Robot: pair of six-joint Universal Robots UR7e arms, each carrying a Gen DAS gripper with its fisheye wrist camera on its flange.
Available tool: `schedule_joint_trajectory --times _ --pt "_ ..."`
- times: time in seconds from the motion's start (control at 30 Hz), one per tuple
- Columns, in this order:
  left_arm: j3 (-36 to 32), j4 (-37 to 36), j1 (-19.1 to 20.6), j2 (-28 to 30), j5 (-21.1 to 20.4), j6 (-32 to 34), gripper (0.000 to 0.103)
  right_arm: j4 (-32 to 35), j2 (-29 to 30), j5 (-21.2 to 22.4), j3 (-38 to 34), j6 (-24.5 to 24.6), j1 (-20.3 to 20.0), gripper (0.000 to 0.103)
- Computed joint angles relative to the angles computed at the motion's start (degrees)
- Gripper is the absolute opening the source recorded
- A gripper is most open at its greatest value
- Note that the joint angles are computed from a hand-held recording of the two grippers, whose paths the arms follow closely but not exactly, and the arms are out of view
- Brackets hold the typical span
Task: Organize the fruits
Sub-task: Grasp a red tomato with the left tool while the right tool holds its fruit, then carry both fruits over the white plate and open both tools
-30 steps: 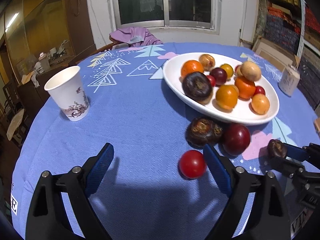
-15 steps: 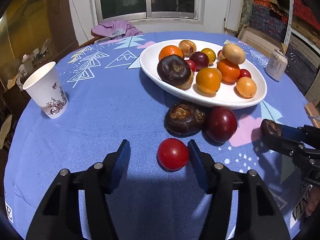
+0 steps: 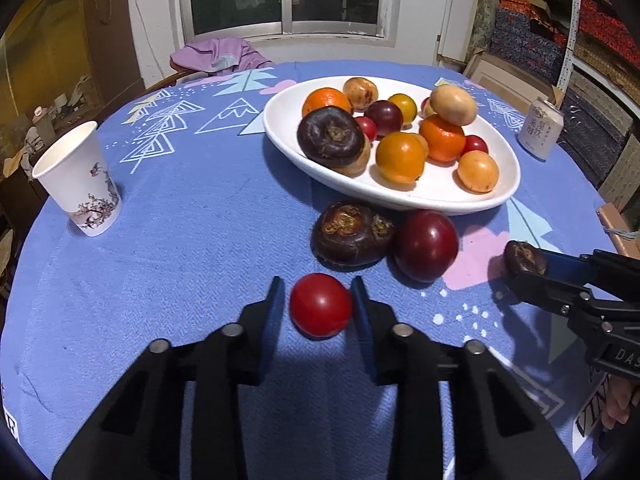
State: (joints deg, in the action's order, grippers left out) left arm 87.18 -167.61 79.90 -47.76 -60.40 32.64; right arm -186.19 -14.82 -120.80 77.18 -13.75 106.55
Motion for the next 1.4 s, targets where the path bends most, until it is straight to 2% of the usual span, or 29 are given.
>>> schedule_joint_trajectory --times 0.23,0.37,0.47,0.63,0.77,0.87,0.93,1.07,1.17,1.3,1.4 --pt "0.63 -1.23 -0.32 0.09 0.92 0.37 0.030 -0.02 0.25 -0.16 0.01 -0.22 0.04 0.042" --pt "2.32 -4.69 -1.06 0.07 2.70 0.99 0.030 0.97 0.67 -0.61 -0.53 -0.35 0.19 0.042" --pt "4.67 -7.99 -1.69 -0.85 2.34 2.18 0.030 0.53 0.60 -0.48 -0.21 -0.49 0.49 0.042" --pt "10.37 -15.79 -2.77 -3.71 1.05 4.26 0.029 -4.52 -0.30 -0.45 2.54 -1.68 1.45 0.042" --pt "15.90 -21.31 -3.73 -7.16 -0.69 5.76 0.029 -12.19 -2.72 0.80 8.60 -2.98 2.29 0.042" --pt "18.86 -23.14 -4.80 -10.28 -2.55 6.02 0.029 -17.43 -4.97 2.67 13.20 -3.25 2.65 0.042" --pt "18.90 -21.69 -5.88 -12.22 -3.36 5.60 0.029 -20.95 -6.56 3.51 15.60 -3.88 3.19 0.042" --pt "13.76 -17.06 -8.36 -12.59 -2.98 4.32 0.029 -19.98 -10.16 3.77 14.87 -4.35 4.49 0.042" --pt "6.73 -14.30 -9.84 -9.36 -1.93 3.96 0.030 -16.95 -10.75 3.10 8.88 -5.86 5.49 0.042" --pt "-5.40 -6.18 -9.87 -2.18 -1.11 1.21 0.030 -7.13 -8.22 4.88 -3.12 -3.64 4.43 0.042" --pt "-13.86 0.86 -8.33 4.06 -0.97 -1.67 0.030 2.46 -2.78 4.15 -15.09 -1.41 2.44 0.042"
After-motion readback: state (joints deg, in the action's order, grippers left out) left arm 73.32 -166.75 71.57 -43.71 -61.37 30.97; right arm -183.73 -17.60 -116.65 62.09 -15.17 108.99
